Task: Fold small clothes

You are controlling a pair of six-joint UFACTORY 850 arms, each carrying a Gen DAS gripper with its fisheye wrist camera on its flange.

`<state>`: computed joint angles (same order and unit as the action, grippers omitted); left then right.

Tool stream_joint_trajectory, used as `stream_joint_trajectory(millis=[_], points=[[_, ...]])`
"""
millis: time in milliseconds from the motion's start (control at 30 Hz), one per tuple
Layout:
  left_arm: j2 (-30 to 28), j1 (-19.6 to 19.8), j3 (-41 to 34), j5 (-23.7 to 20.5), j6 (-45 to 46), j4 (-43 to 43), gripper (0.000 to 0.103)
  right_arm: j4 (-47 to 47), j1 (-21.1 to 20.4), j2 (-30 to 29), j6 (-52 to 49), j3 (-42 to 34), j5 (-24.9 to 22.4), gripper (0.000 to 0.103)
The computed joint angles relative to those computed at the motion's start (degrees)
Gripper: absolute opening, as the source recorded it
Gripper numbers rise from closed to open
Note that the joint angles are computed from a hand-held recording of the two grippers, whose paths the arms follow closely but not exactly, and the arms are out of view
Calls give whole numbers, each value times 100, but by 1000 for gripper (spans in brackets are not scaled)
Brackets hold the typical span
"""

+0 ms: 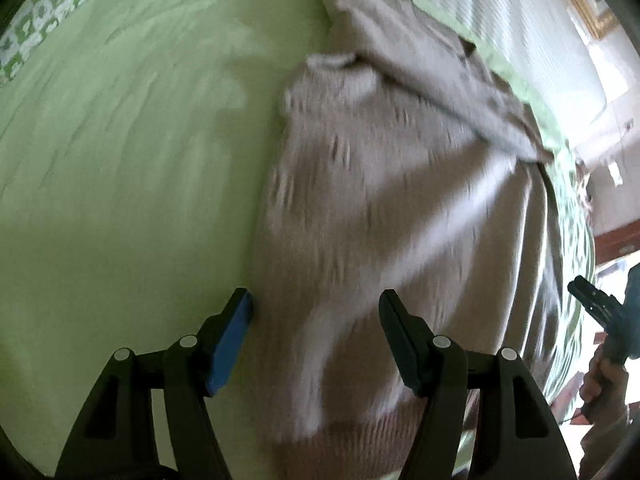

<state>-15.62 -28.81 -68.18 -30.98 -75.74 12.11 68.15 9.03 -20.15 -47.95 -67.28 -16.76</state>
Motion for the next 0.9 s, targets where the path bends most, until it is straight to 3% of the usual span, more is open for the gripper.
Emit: stream_joint_trajectory(millis=[300, 500, 767, 833, 867, 900], points=[[325, -483, 522, 157, 190, -514, 71, 933, 117, 668, -713, 1181, 261, 52], [457, -604, 726, 333, 225, -695, 78, 1965, 85, 923, -1539, 1772, -19, 52], [453, -668, 791, 498, 76, -730, 84, 3887, 170, 738, -2965, 1970, -608, 54], [395, -675, 740, 491, 19, -671, 84, 4169, 170, 698, -3156, 1963, -737, 49], [365, -696, 701, 443, -14, -635, 84, 4249, 175, 688, -3224, 1961, -697, 34], [351, -685, 684, 400, 91, -675, 83, 4163, 178, 672, -3131, 1944, -638, 13]])
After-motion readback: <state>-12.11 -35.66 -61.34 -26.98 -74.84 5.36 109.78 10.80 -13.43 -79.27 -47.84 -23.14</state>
